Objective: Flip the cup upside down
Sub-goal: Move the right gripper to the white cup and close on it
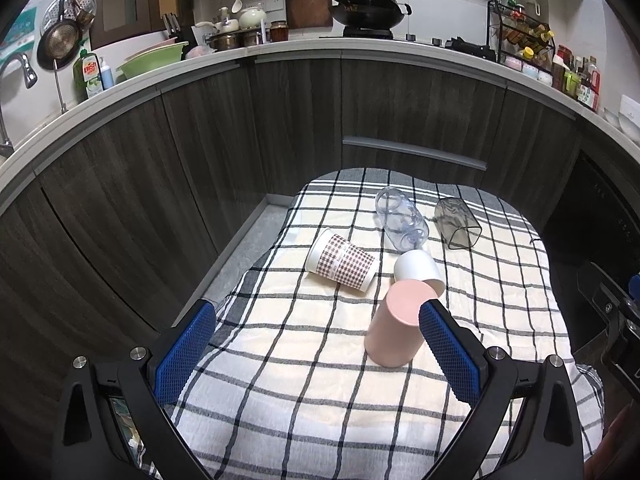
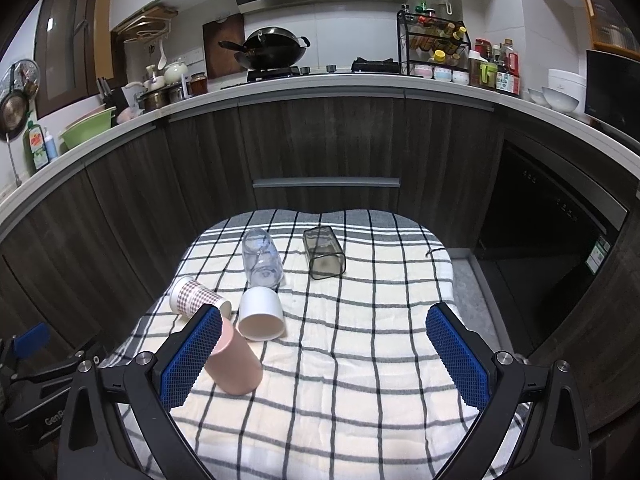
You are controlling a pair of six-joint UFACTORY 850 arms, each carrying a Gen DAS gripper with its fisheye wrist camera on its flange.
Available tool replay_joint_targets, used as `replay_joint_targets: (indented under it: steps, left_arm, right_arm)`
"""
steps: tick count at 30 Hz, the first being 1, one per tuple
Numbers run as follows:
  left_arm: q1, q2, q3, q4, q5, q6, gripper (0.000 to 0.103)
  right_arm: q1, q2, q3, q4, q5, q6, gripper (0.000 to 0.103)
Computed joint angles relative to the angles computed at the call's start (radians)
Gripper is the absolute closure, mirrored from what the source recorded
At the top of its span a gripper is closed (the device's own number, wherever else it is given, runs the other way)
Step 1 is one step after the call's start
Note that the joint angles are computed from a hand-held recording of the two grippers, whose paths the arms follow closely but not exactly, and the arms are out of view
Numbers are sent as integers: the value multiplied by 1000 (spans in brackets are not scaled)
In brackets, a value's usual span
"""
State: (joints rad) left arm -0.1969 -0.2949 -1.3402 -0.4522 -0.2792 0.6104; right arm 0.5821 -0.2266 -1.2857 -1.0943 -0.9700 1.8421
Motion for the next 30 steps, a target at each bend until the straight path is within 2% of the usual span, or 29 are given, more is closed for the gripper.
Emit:
replay_joint_targets:
  steps: [15,21,30]
  left_arm:
    - [-27,-160,-173,251,-45,-263,0]
    - [-27,-231,-252,292,-73,-319,0]
    - [-21,-326,-360,350,-110,-390,0]
  right_arm:
    - [-107,-96,-89,81,115,-136,1]
    - [-148,-176,-172,145,160,-248,1]
    - [-206,-307,-318,325,211,-471,1]
